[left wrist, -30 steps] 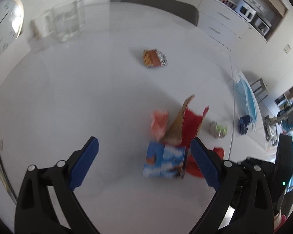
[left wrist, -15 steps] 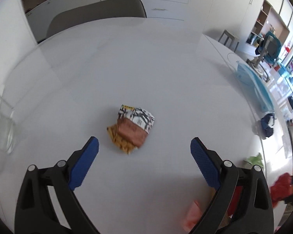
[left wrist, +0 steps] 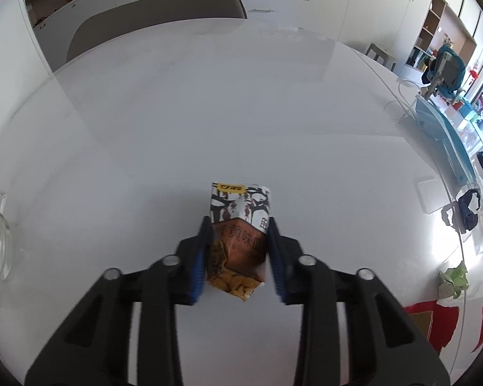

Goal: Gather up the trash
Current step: 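Grasp the red tissue paper with the right tool while the left tool grasps the brown snack wrapper, then carry the red paper and snack wrapper to the wastebasket and release both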

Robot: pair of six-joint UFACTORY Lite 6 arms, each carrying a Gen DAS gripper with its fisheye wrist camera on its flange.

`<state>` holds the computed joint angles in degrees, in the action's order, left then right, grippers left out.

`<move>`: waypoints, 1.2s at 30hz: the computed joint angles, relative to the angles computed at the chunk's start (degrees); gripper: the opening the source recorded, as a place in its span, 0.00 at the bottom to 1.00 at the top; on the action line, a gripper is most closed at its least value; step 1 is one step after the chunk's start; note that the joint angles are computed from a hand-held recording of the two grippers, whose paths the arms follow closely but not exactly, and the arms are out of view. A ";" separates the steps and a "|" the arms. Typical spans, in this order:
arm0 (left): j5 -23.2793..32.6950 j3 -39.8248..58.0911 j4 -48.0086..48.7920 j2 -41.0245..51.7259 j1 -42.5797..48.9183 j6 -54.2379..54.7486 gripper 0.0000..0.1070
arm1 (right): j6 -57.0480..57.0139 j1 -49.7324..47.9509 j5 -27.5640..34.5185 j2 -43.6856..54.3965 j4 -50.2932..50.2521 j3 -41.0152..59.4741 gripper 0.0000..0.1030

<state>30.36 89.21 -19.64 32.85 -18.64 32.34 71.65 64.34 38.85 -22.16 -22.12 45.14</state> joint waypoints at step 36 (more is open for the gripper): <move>40.96 -2.47 47.02 -27.52 -98.49 -121.56 0.23 | 95.07 100.70 69.32 13.40 0.54 25.54 0.24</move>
<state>71.32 86.74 27.38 5.34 -117.13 -89.22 166.73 165.04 108.17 -8.77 -21.59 70.68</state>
